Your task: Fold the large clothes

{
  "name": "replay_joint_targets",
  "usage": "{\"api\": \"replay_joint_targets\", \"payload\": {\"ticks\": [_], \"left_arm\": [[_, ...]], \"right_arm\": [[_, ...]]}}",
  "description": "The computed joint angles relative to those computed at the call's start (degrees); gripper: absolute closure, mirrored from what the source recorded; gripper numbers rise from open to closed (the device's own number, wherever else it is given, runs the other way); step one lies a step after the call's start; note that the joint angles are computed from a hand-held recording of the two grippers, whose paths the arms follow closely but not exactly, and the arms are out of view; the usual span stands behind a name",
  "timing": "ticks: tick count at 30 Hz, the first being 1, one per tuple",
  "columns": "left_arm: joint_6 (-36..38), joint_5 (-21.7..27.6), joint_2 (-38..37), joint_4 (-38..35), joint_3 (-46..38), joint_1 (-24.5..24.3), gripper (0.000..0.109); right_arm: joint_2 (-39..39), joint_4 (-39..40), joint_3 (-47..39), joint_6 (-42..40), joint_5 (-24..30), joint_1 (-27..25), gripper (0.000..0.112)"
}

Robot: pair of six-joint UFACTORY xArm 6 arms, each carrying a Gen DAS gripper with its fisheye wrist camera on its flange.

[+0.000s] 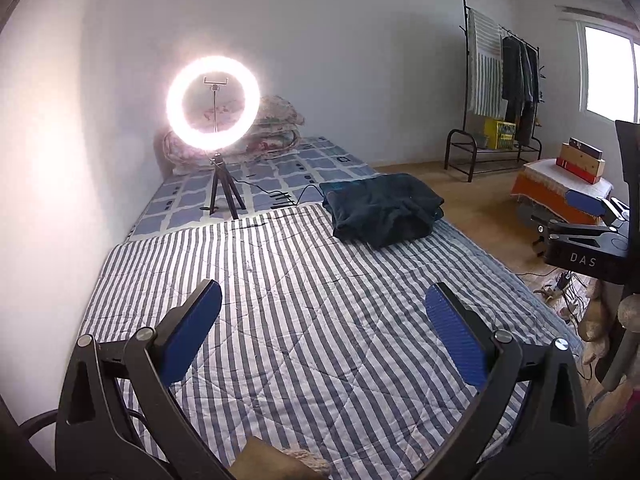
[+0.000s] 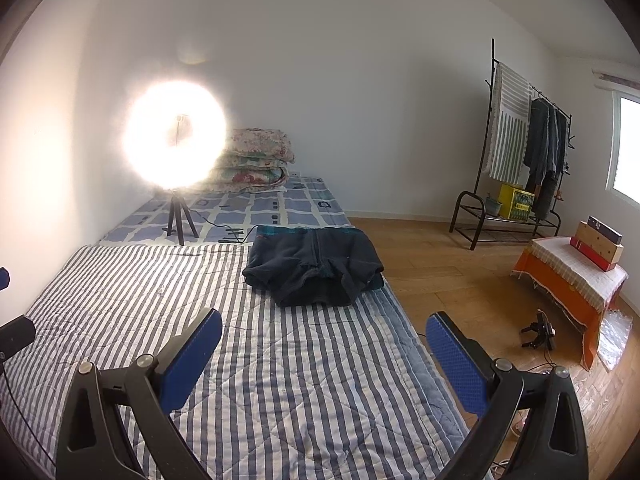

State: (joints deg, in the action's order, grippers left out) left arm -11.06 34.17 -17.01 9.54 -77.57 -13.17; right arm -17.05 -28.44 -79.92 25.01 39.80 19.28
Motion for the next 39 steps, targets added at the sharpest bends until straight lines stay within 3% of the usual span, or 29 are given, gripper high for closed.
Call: {"api": "replay_joint_targets", "payload": {"ticks": [39], "left_arm": [[-0.20, -0.05, -0.06, 0.01, -0.01, 0.09, 0.006]], "right_arm": [[0.71, -0.41, -0.94, 0.17, 0.53, 0.66, 0.010]]}}
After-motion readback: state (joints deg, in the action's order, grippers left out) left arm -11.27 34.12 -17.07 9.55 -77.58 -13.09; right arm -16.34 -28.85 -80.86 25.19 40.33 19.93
